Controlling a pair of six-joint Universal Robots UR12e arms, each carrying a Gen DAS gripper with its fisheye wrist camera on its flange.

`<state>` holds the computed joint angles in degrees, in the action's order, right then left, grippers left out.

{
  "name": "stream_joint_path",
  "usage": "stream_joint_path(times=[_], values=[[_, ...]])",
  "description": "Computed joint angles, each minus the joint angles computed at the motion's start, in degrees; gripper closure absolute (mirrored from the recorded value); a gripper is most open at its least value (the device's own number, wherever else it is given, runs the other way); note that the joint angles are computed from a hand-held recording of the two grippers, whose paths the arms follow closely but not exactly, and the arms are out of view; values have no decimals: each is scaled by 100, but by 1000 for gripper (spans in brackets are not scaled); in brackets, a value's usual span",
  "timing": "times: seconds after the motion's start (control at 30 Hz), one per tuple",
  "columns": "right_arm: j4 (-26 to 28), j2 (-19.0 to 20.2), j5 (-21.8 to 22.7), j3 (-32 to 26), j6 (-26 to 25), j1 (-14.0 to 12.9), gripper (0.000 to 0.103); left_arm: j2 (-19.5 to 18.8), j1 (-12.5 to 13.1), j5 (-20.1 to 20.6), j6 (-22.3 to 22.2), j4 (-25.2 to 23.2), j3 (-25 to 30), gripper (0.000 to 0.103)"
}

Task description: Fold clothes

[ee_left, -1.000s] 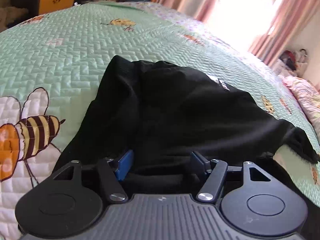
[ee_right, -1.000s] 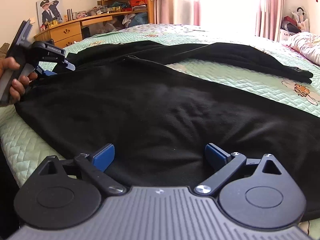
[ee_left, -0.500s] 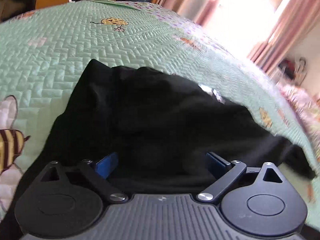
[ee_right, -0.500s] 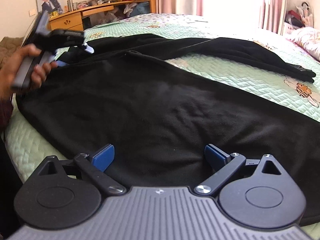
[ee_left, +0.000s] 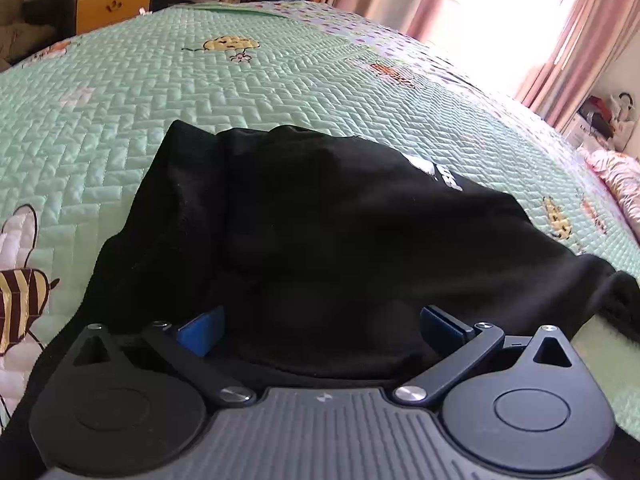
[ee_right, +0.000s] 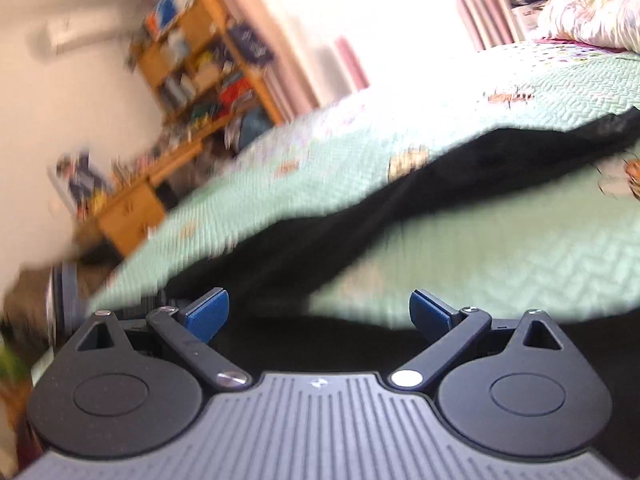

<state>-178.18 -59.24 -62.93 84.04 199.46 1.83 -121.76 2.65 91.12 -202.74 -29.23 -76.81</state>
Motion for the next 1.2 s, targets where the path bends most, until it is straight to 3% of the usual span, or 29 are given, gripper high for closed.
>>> stream_joint_path(times=[0.03,0.07,0.1,0.2,0.27,0.3,0.37,0.5,0.57,0.63,0.67,0.87,1.07,1.13,1.2], values=[[132,99,-66,-207,-20,1,12,-16,-31,109,50,-37,28,1],[281,199,-139,-422,-55,3,23,-33,-66,226,111,-80,58,1],[365,301,-248,-623,2,-4,26,-50,-95,331,175,-126,89,1],[380,632,-896,-1221,478,-11,26,-93,-155,567,350,-260,175,1],[634,831,-1618,-1626,915,-7,24,-97,-162,606,381,-325,208,1],[1017,923,-1940,-1870,951,0,23,-98,-167,628,404,-350,220,1],[1846,1182,-2568,-2460,534,48,21,-103,-180,690,434,-378,237,1],[2748,1765,-3428,-3436,-957,156,17,-116,-205,783,475,-389,250,1],[3185,1933,-3447,-3693,-1230,154,17,-120,-212,807,500,-377,247,0],[3194,1990,-3410,-3708,-1383,156,21,-127,-225,853,542,-364,247,0],[3143,1993,-3380,-3686,-1480,158,32,-133,-233,879,564,-366,252,0],[2900,1962,-3141,-3582,-1835,122,78,-142,-227,872,558,-438,291,0],[1853,1366,-2865,-2547,-1827,42,82,-150,-234,909,566,-434,294,0],[1699,1120,-2839,-2100,-1888,27,82,-153,-240,934,584,-416,289,0],[1946,943,-2878,-1795,-1851,13,79,-157,-246,957,611,-394,284,0]])
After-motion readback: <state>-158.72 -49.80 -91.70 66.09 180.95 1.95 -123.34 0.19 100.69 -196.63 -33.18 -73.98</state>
